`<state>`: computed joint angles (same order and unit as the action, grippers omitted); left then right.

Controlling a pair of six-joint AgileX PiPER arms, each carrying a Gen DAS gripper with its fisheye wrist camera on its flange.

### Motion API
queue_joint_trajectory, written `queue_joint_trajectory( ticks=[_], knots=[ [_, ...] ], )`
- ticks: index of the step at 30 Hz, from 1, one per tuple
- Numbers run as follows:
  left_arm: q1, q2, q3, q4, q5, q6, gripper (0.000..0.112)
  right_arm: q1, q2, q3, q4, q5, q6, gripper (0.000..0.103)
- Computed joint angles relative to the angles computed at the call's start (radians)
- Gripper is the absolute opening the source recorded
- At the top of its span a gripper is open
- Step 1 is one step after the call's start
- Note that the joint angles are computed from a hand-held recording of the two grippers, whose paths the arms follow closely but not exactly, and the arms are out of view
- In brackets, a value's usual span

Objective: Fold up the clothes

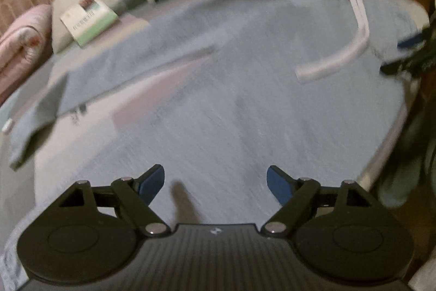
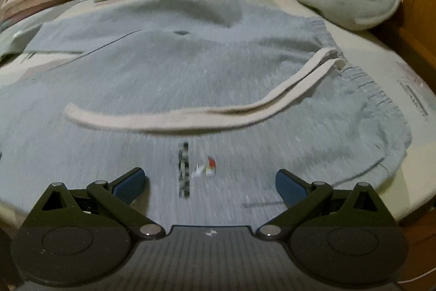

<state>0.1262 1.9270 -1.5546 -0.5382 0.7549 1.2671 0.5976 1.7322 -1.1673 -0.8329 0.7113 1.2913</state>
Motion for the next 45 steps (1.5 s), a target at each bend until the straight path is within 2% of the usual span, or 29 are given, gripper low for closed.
queue_joint_trajectory(
  ticks=[2,4,6,8,10,12,15,17,18,20,22,25,27,32,37,40,42,45],
  knots=[
    [0.031,-0.024,0.055,-0.055,-0.020,0.042,0.085,0.021,-0.026,0.034,-0.024,0.007,0.012,0.103],
    [0.038,-0.027,0.041,-0.002,-0.003,-0.031,0.087,0.019,-0.050,0.042,0.012,0.013,-0.015,0.103],
    [0.023,-0.043,0.042,0.025,-0.020,-0.046,0.087,0.001,-0.083,0.048,0.041,0.002,-0.043,0.103],
    [0.006,-0.060,0.044,0.037,-0.040,-0.041,0.087,-0.018,-0.109,0.057,-0.008,0.000,-0.030,0.103],
    [-0.006,-0.049,0.003,0.004,-0.001,-0.054,0.087,-0.071,-0.105,0.028,-0.021,-0.004,-0.074,0.103],
    [-0.027,-0.028,-0.036,-0.021,0.023,-0.081,0.087,-0.154,-0.087,-0.004,0.017,-0.047,-0.140,0.103],
    [-0.072,0.002,-0.046,0.008,0.003,-0.155,0.087,-0.303,-0.048,-0.021,0.175,-0.153,-0.283,0.103],
    [-0.084,0.026,-0.057,0.068,0.008,-0.226,0.087,-0.366,-0.020,-0.028,0.247,-0.144,-0.330,0.103],
    [-0.088,0.037,-0.060,0.105,0.008,-0.266,0.088,-0.384,-0.033,-0.001,0.246,-0.158,-0.333,0.103],
    [-0.051,0.058,-0.081,0.076,0.050,-0.275,0.091,-0.416,-0.087,0.080,0.245,-0.227,-0.345,0.103],
    [-0.028,0.072,-0.112,0.095,0.086,-0.317,0.093,-0.398,-0.100,0.067,0.248,-0.178,-0.338,0.103],
    [-0.038,0.053,-0.112,0.166,0.059,-0.380,0.090,-0.355,-0.101,0.019,0.240,-0.069,-0.317,0.103],
    [-0.050,0.037,-0.122,0.162,0.052,-0.381,0.090,-0.306,-0.092,-0.022,0.233,-0.046,-0.317,0.103],
    [-0.088,0.026,-0.176,0.066,0.121,-0.323,0.091,-0.190,-0.020,-0.152,0.248,-0.025,-0.366,0.103],
    [-0.137,0.001,-0.093,0.101,0.112,-0.294,0.091,-0.102,0.125,-0.267,0.287,0.074,-0.407,0.103],
    [-0.130,-0.004,-0.042,0.132,0.127,-0.294,0.091,-0.083,0.090,-0.183,0.233,0.024,-0.280,0.103],
    [-0.095,0.007,-0.041,0.112,0.177,-0.282,0.092,-0.089,0.061,-0.141,0.241,-0.002,-0.258,0.103],
    [-0.047,0.024,-0.093,0.124,0.264,-0.268,0.092,-0.079,0.055,-0.131,0.221,0.003,-0.240,0.103]
  ],
)
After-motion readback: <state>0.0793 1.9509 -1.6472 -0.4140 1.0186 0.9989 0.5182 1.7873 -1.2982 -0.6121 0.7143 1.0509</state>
